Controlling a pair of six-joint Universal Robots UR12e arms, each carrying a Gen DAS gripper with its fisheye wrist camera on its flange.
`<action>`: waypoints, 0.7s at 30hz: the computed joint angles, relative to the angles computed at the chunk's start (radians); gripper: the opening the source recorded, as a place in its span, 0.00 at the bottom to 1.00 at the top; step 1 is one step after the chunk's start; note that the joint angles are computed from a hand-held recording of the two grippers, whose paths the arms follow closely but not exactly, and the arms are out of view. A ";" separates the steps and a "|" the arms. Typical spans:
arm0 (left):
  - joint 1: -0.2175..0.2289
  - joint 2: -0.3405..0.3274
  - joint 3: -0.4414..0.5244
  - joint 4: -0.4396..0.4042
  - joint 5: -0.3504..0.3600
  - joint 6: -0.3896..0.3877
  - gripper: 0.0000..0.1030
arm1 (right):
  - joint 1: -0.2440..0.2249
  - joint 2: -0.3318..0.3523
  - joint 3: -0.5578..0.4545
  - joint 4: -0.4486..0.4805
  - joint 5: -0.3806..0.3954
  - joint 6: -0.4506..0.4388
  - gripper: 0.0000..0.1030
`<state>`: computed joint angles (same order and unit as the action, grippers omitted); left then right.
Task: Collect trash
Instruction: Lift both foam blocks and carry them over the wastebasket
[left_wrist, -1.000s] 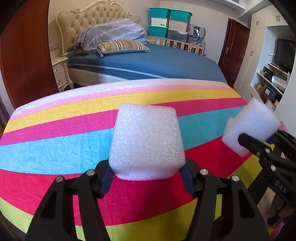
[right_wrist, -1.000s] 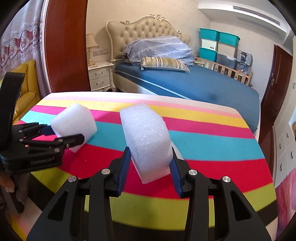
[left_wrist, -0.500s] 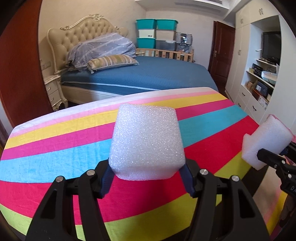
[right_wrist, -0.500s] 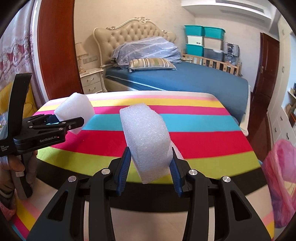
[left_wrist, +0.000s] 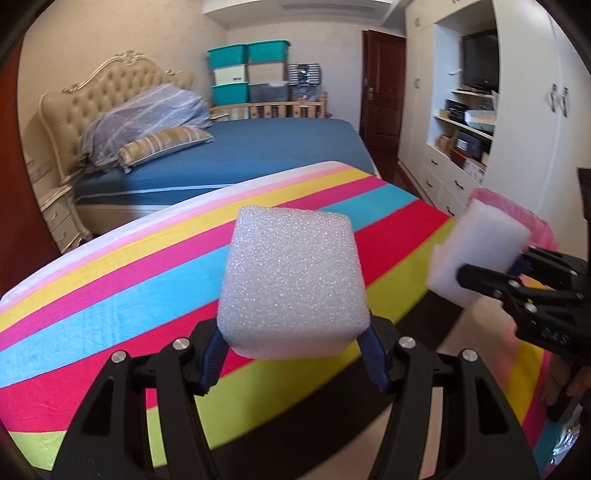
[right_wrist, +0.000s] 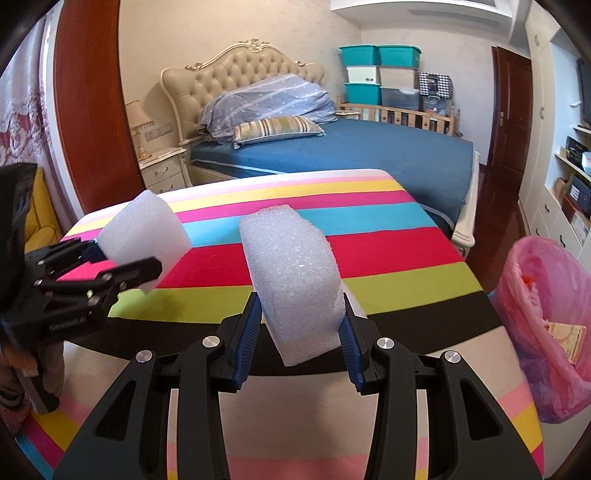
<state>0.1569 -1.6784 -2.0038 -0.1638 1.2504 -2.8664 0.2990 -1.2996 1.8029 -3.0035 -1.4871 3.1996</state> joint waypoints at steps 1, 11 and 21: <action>-0.006 0.002 -0.001 -0.002 -0.001 0.003 0.58 | -0.004 -0.003 0.005 -0.005 0.002 0.006 0.39; -0.075 0.008 -0.003 -0.015 -0.003 0.024 0.58 | -0.041 -0.035 0.064 -0.065 0.017 0.045 0.39; -0.148 -0.015 0.029 -0.037 -0.002 0.059 0.58 | -0.084 -0.075 0.121 -0.118 0.017 0.075 0.39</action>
